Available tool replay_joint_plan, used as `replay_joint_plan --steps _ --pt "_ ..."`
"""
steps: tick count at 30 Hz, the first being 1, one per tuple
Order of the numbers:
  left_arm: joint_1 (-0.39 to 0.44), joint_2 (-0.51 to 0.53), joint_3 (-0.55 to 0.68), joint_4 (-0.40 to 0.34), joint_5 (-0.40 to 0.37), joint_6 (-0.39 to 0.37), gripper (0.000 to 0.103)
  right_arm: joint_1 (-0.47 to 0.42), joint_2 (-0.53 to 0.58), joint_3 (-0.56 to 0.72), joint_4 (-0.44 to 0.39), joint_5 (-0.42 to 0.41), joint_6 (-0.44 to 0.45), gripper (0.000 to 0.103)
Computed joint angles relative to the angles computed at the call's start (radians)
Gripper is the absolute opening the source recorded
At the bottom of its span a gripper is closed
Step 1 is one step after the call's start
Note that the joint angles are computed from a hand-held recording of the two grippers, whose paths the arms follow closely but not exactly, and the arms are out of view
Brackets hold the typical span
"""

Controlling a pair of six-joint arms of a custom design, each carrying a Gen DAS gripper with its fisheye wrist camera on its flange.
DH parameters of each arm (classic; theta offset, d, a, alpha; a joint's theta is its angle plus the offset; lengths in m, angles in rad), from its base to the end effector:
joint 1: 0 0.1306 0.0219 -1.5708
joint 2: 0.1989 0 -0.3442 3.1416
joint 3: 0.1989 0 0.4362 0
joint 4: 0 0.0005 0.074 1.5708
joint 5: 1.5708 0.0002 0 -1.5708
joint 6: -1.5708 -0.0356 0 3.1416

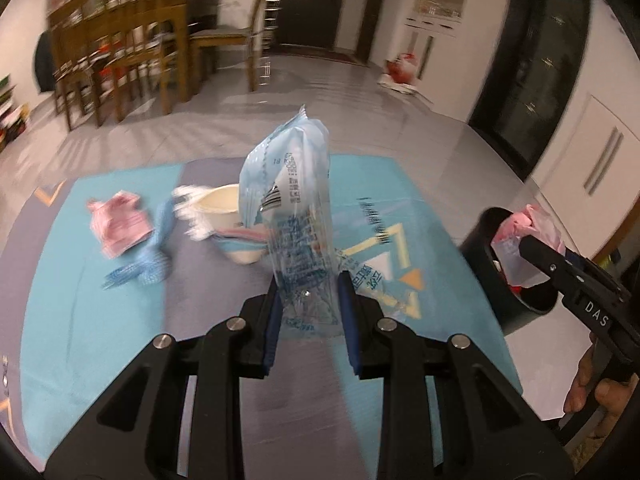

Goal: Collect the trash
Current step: 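Carry the clear wrapper and pink bag over the bucket and open both tools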

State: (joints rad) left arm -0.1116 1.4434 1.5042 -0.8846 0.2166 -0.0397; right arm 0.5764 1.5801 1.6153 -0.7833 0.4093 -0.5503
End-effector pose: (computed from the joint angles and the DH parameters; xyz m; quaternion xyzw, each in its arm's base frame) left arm 0.5513 -0.0700 0.4205 0.1093 0.9200 -0.1136 0.3589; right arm 0.5169 0.3185 0.4100 0.0695 0.8984 0.0516 0.4305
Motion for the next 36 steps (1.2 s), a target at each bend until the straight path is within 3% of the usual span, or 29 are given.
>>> replay_joint_plan --steps 8,19,28,36 --pt "-0.125 0.062 0.065 0.008 -0.014 -0.025 0.028 -0.046 -0.098 -0.118 -0.001 0.033 -0.076 0.047" --pt "-0.262 0.185 0.204 -0.01 -0.032 -0.017 0.029 -0.153 -0.244 -0.274 -0.014 0.078 -0.292 0.047" --pt "-0.325 0.261 0.281 -0.022 -0.039 -0.04 0.03 -0.181 -0.27 -0.309 -0.04 0.087 -0.356 0.047" --pt "-0.364 0.37 0.403 -0.092 -0.018 -0.028 0.03 -0.234 -0.277 -0.326 -0.058 0.057 -0.425 0.047"
